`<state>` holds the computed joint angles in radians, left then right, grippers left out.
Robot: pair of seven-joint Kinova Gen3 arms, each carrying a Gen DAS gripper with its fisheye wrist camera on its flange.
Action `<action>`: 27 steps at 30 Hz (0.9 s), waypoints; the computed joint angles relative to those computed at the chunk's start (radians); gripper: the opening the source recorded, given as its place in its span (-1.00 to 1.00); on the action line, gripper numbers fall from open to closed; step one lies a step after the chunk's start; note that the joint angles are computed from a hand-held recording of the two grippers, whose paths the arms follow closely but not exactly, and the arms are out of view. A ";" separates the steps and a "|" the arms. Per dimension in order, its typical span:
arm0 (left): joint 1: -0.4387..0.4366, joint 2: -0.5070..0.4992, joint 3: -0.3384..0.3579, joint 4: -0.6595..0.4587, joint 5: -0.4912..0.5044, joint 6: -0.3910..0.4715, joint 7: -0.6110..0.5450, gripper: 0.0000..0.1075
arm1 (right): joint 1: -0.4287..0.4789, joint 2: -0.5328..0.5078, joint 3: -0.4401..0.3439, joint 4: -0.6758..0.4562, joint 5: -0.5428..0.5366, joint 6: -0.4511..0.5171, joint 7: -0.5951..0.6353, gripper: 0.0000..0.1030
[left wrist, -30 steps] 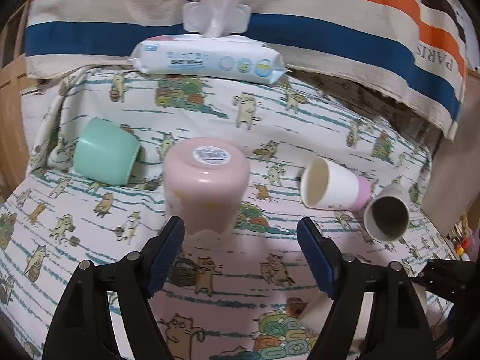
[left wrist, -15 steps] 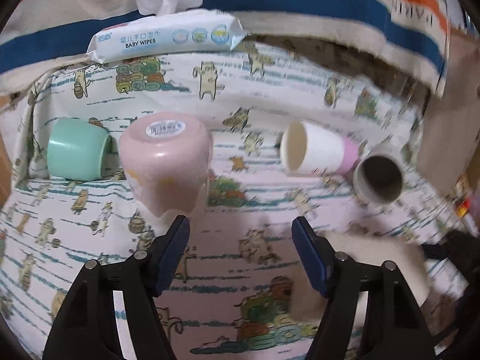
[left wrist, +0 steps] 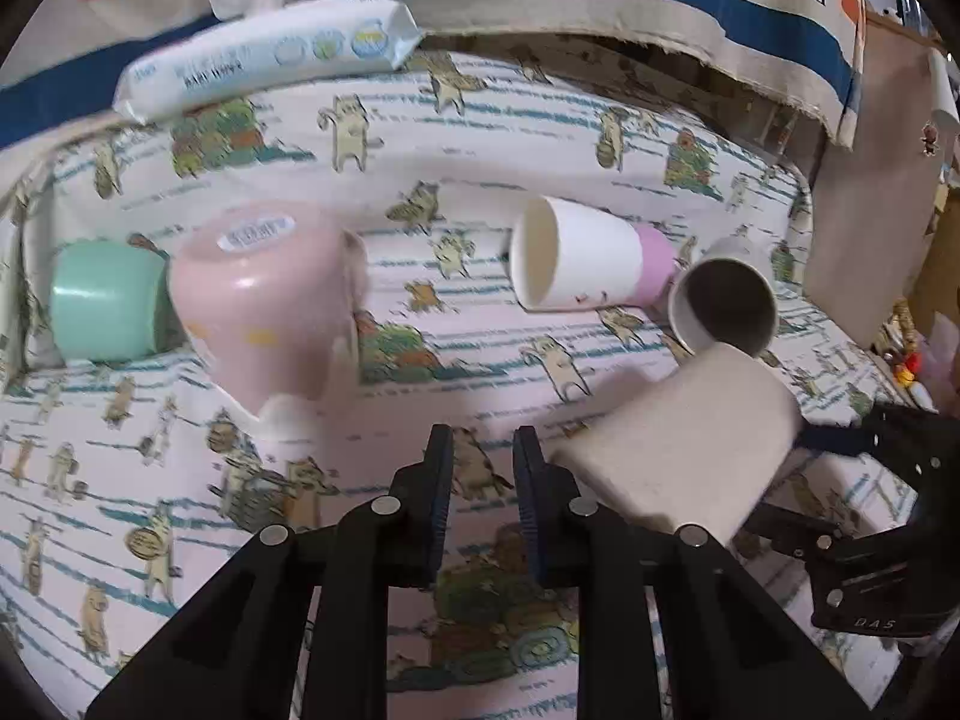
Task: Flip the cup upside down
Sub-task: 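Lift the beige cup with the right gripper toward the left gripper, then close the left gripper on the beige cup while the right gripper releases it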
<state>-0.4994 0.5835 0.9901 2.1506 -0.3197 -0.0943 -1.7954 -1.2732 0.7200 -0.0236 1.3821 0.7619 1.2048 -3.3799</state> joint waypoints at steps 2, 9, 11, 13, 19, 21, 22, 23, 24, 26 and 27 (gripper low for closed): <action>-0.034 0.022 0.035 -0.004 -0.008 0.003 0.003 -0.63 | 0.014 -0.015 -0.010 0.025 -0.013 -0.047 -0.021 -0.37; -0.062 0.054 0.088 0.000 -0.026 0.018 -0.047 -0.86 | -0.008 -0.016 0.007 0.024 0.014 -0.068 -0.060 -0.58; -0.047 0.041 0.073 0.009 -0.022 0.007 -0.063 -0.89 | -0.006 -0.011 0.010 0.010 0.014 -0.052 -0.058 -0.58; -0.070 0.075 0.115 -0.008 -0.032 0.059 -0.079 -0.89 | 0.002 -0.021 0.011 0.026 0.022 -0.073 -0.072 -0.58; -0.051 0.072 0.121 -0.011 0.014 0.107 -0.169 -0.93 | 0.014 -0.028 0.030 0.067 0.068 -0.111 -0.118 -0.58; -0.050 0.076 0.121 -0.018 0.041 0.116 -0.190 -0.93 | 0.009 -0.038 0.038 0.102 0.101 -0.133 -0.163 -0.58; -0.051 0.080 0.121 -0.023 0.058 0.124 -0.198 -0.89 | 0.006 -0.048 0.043 0.134 0.132 -0.161 -0.198 -0.58; -0.053 0.084 0.122 -0.031 0.076 0.136 -0.204 -0.80 | 0.003 -0.057 0.045 0.162 0.162 -0.185 -0.232 -0.58; -0.056 0.090 0.124 -0.040 0.092 0.147 -0.212 -0.74 | 0.004 -0.061 0.044 0.177 0.181 -0.193 -0.254 -0.58; -0.061 0.085 0.121 -0.034 0.122 0.128 -0.229 -0.34 | -0.011 -0.065 0.048 0.207 0.228 -0.186 -0.318 -0.58; -0.063 0.079 0.118 -0.022 0.135 0.104 -0.240 -0.19 | -0.019 -0.064 0.048 0.217 0.251 -0.173 -0.346 -0.57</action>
<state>-0.5625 0.6622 1.1082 2.1284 -0.1848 0.0092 -2.0355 -1.2920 0.6561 0.0240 1.5990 1.0132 1.0323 -3.7261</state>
